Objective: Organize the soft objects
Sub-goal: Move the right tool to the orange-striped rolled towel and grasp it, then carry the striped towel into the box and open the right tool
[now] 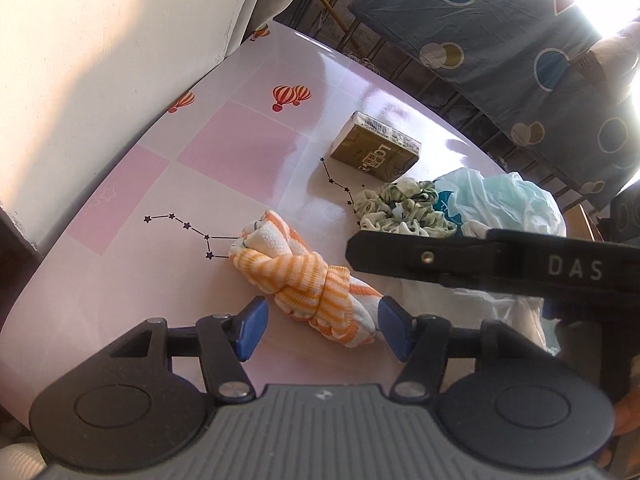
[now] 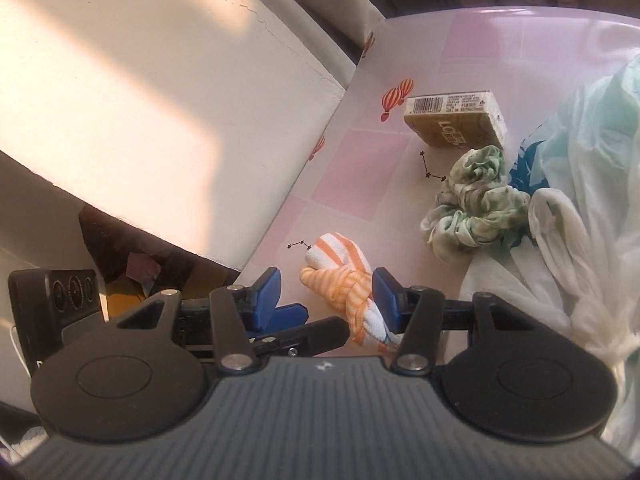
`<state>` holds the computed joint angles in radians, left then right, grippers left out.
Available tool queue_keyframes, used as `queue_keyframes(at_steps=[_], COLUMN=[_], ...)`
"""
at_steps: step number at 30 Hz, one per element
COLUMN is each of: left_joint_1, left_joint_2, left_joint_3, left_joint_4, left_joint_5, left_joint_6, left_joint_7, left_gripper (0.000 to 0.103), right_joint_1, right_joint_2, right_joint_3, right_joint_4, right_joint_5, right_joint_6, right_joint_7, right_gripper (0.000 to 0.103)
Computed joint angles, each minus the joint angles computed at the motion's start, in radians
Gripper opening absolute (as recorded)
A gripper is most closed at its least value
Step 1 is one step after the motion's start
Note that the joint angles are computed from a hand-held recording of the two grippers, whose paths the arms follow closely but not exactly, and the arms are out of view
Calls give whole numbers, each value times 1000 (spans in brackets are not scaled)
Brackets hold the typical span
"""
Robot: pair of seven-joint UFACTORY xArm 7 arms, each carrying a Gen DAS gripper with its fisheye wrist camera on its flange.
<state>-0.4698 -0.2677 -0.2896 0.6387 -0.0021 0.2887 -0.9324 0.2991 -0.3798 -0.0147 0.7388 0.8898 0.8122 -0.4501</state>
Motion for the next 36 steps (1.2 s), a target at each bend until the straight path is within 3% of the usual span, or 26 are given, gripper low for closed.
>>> queue_keyframes(at_steps=[4, 7, 12, 16, 21, 27, 32, 36], left_joint_1=[30, 33, 40, 53, 67, 79, 76, 30], left_joint_2=[39, 64, 68, 25, -58, -108, -35, 136], left_joint_3=[-19, -19, -23, -39, -80, -161, -250, -313], left_joint_4=[25, 30, 18, 17, 24, 125, 300, 503], left_joint_5=[58, 85, 116, 166, 232, 333, 471, 610], left_joint_6=[22, 13, -21, 16, 86, 202, 267, 288], left_joint_7=[-20, -38, -98, -135, -181, -220, -265, -298], left_gripper=[60, 59, 55, 53, 53, 52, 52, 47], right_joint_1=[12, 17, 22, 21, 17, 15, -29, -118], right_joint_2=[95, 145, 170, 141, 43, -138, -357, -534], right_joint_3=[57, 71, 78, 62, 42, 1, -69, -160], right_joint_4=[35, 61, 52, 25, -23, -70, -119, -138], right_joint_5=[-58, -83, -45, 14, 63, 39, -48, -180], right_joint_6=[-71, -69, -74, -58, -23, 19, 71, 165], right_joint_7=[33, 75, 72, 51, 41, 91, 155, 212], right_gripper=[51, 51, 50, 48, 47, 47, 47, 47])
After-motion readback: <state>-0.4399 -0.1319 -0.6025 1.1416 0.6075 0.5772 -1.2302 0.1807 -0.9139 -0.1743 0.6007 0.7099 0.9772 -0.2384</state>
